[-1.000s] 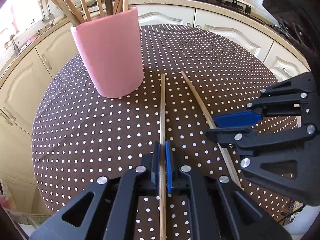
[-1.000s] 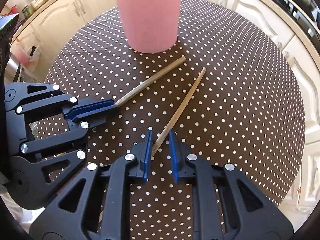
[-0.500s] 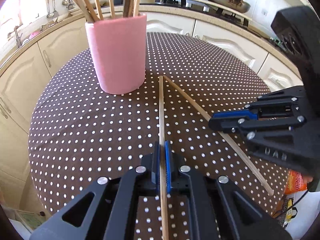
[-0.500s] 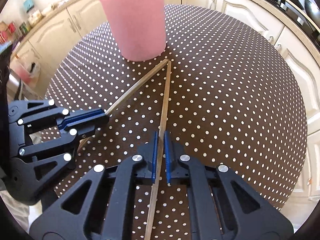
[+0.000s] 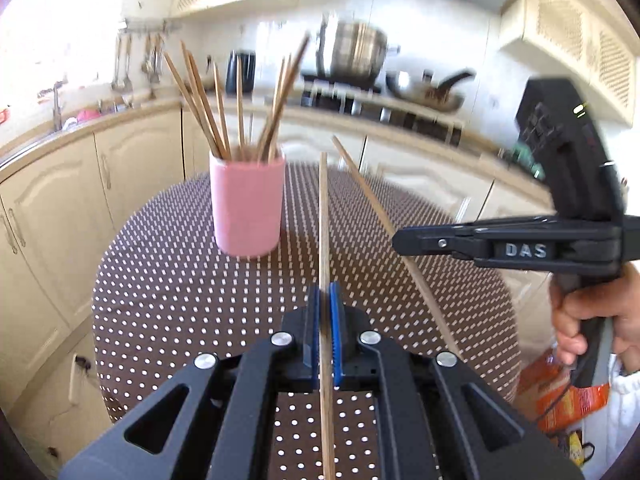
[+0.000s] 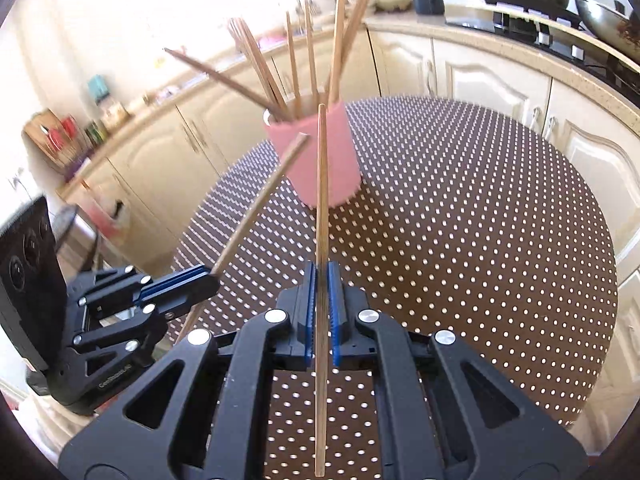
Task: Organize utensils
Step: 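Lift the left tool's chopstick upright over the pink cup while the right tool carries its chopstick there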
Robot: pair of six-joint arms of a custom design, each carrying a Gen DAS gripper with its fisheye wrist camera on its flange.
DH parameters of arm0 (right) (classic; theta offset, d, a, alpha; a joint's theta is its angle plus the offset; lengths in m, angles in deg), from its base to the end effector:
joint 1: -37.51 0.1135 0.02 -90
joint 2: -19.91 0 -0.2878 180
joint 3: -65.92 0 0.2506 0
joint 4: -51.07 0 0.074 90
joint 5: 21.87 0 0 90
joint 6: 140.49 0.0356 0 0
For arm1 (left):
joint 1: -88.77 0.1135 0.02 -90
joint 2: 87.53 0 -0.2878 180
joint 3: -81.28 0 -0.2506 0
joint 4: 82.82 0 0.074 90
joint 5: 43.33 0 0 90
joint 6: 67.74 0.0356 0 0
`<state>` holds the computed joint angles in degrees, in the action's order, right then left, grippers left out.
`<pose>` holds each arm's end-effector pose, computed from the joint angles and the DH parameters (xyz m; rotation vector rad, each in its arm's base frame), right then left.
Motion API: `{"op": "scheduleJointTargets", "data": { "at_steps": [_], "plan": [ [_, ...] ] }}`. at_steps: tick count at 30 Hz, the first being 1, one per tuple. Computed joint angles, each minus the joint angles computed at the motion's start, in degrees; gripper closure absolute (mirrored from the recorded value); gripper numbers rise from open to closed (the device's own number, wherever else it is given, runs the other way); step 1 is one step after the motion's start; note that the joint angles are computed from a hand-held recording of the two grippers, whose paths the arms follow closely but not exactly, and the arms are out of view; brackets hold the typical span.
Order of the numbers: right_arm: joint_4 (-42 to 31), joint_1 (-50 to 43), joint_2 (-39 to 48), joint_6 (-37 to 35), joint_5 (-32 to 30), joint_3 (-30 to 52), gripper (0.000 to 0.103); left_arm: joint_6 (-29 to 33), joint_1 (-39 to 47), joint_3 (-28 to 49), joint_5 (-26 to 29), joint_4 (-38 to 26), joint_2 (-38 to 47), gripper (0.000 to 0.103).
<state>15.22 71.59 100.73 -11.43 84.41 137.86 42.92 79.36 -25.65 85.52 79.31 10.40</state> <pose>0.2529 0.1590 0.2828 0.2399 2.3207 0.3111 0.3533 -0.0812 0.2242 0.8902 2.0176 -0.6714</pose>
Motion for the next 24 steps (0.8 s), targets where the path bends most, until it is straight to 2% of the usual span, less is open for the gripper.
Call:
{"op": "scheduleJointTargets", "data": {
  "at_steps": [5, 9, 13, 16, 24],
  "plan": [
    [3.4, -0.4, -2.3, -0.6, 0.9, -1.5, 0.097, -4.4, 5.2, -6.7, 9.2, 11.4, -3.1, 0.098],
    [5.3, -1.3, -2.6, -1.9, 2.0, -0.8, 0.097, -7.1, 7.1, -9.5, 12.8, 18.6, -3.7, 0.098],
    [9.6, -2.4, -1.4, -3.9, 2.7, -0.2, 0.097, -14.2, 6.3, -11.2, 12.3, 28.0, -4.9, 0.098],
    [12.0, -3.4, -0.8, -5.4, 3.7, 1.1, 0.097, -19.8, 5.6, -9.6, 11.3, 34.0, -4.2, 0.098],
    [18.3, -8.6, 5.7, -12.6, 2.5, 9.0, 0.096, -29.7, 0.7, 3.5, 4.3, 40.6, 5.2, 0.098]
  ]
}}
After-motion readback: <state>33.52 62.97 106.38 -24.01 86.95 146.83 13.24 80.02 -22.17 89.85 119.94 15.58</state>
